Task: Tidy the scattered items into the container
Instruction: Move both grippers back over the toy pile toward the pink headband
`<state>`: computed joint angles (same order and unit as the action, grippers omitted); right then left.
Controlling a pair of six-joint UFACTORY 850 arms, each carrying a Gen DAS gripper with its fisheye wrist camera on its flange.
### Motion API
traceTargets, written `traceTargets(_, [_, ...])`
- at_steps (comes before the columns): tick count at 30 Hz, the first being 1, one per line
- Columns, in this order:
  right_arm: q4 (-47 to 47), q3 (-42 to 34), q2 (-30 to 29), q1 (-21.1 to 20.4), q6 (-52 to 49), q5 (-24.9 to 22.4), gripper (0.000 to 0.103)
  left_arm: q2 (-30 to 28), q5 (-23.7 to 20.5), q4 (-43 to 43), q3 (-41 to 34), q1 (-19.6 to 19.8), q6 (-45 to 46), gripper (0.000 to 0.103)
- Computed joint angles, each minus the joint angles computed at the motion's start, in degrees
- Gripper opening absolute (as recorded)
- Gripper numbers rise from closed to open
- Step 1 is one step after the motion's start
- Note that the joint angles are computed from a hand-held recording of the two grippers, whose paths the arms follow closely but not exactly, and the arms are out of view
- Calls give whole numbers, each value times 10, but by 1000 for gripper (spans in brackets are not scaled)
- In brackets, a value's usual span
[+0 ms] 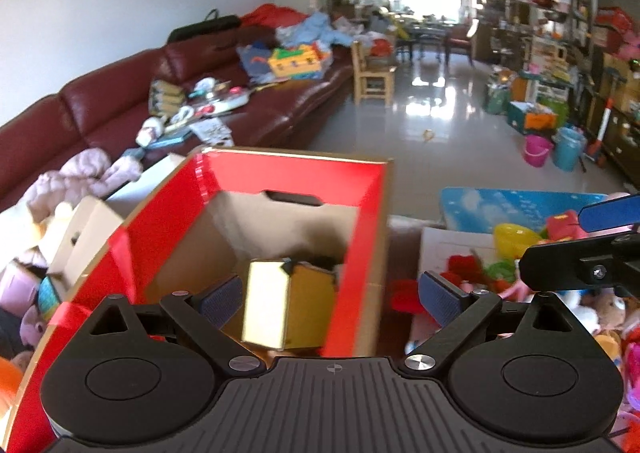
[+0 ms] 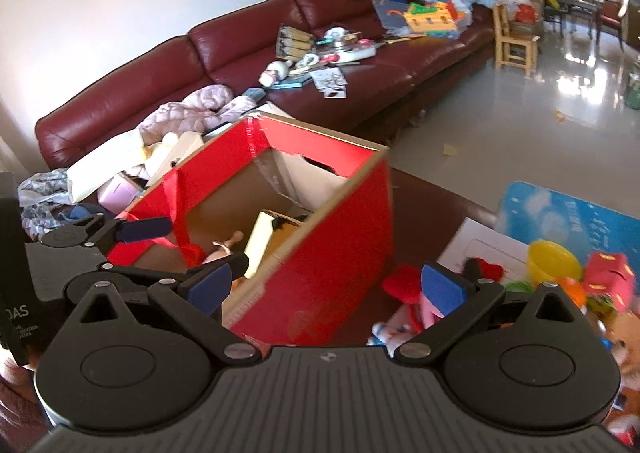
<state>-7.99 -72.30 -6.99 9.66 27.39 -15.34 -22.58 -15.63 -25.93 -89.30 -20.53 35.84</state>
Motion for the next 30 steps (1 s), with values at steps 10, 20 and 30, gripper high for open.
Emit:
traceTargets(10, [-137, 94, 77, -8, 146, -6, 101, 39, -10, -109, 66, -47, 155, 100])
traceTargets(20, [-195, 248, 182, -47, 261, -52, 101, 37, -57, -77, 140, -106, 173, 100])
traceTargets(30, [-219, 406, 283, -83, 407, -51, 94, 2, -123, -33, 164, -158, 143, 88])
